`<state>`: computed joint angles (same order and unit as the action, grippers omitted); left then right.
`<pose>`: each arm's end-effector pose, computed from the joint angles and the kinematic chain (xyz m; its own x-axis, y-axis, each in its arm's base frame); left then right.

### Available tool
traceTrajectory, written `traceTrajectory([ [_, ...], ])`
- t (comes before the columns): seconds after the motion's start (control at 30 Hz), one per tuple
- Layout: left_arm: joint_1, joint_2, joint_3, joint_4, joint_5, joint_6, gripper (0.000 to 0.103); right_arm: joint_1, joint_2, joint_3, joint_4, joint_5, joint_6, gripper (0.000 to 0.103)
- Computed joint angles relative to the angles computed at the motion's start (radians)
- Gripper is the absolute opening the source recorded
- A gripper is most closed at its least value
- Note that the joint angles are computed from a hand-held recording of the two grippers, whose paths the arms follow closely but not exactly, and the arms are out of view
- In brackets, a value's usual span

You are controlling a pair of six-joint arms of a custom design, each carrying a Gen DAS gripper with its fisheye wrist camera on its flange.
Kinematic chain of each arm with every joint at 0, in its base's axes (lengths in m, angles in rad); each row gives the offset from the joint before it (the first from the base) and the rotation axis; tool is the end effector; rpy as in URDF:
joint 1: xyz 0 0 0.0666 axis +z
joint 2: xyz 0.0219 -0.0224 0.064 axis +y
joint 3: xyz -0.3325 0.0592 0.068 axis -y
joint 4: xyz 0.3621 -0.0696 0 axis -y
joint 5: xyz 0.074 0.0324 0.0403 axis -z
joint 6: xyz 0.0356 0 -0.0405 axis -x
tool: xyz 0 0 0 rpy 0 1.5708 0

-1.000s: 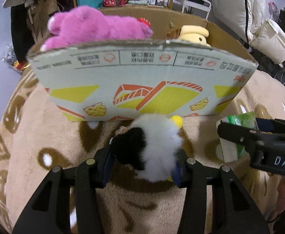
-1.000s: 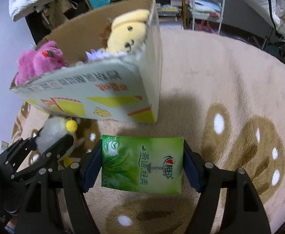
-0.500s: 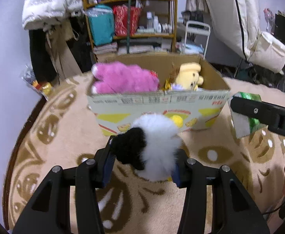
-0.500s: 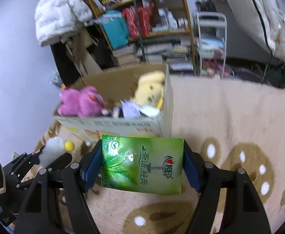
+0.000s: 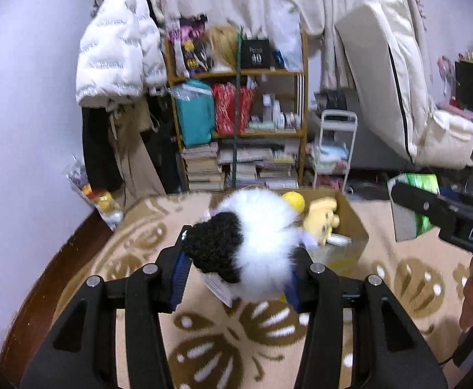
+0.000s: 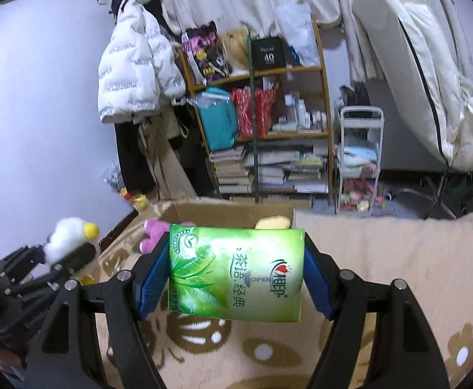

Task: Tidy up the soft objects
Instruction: 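Lift the black-and-white plush with the left tool while the right tool lifts the green packet, then open both tools over the box to drop the plush and green packet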

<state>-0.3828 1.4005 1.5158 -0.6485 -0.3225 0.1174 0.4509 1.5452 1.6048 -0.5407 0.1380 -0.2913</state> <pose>0.4539 -0.1710 0.4565 -0.4801 0.0736 -0.8741 0.0452 0.9972 0.0591 0.4880 0.2304 0.4356 -0.4914 0.0781 -0.8674 -0.1887 0.9628 0.1936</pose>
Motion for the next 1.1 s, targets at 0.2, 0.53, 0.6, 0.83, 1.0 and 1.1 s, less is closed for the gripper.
traceTrajectory([
  [0.2,0.015,0.014,0.076,0.032,-0.007,-0.048,0.047,-0.011,0.046,0.108,-0.007,0.003,0.044,0.078],
  [0.53,0.034,0.124,0.233,0.083,0.011,-0.113,0.047,-0.034,0.161,0.308,-0.018,-0.009,0.117,0.078],
  [0.6,0.034,0.152,0.256,0.086,0.008,-0.122,0.047,-0.04,0.177,0.326,-0.013,-0.015,0.116,0.078],
  [0.83,0.035,0.216,0.273,0.078,0.012,-0.098,0.047,-0.052,0.217,0.311,0.01,-0.017,0.11,0.078],
  [1.0,0.035,0.255,0.273,0.075,0.02,-0.091,0.047,-0.06,0.26,0.324,-0.022,-0.025,0.108,0.078],
  [1.1,0.041,0.279,0.285,0.056,0.041,-0.076,0.047,-0.069,0.286,0.338,-0.037,-0.052,0.099,0.078],
])
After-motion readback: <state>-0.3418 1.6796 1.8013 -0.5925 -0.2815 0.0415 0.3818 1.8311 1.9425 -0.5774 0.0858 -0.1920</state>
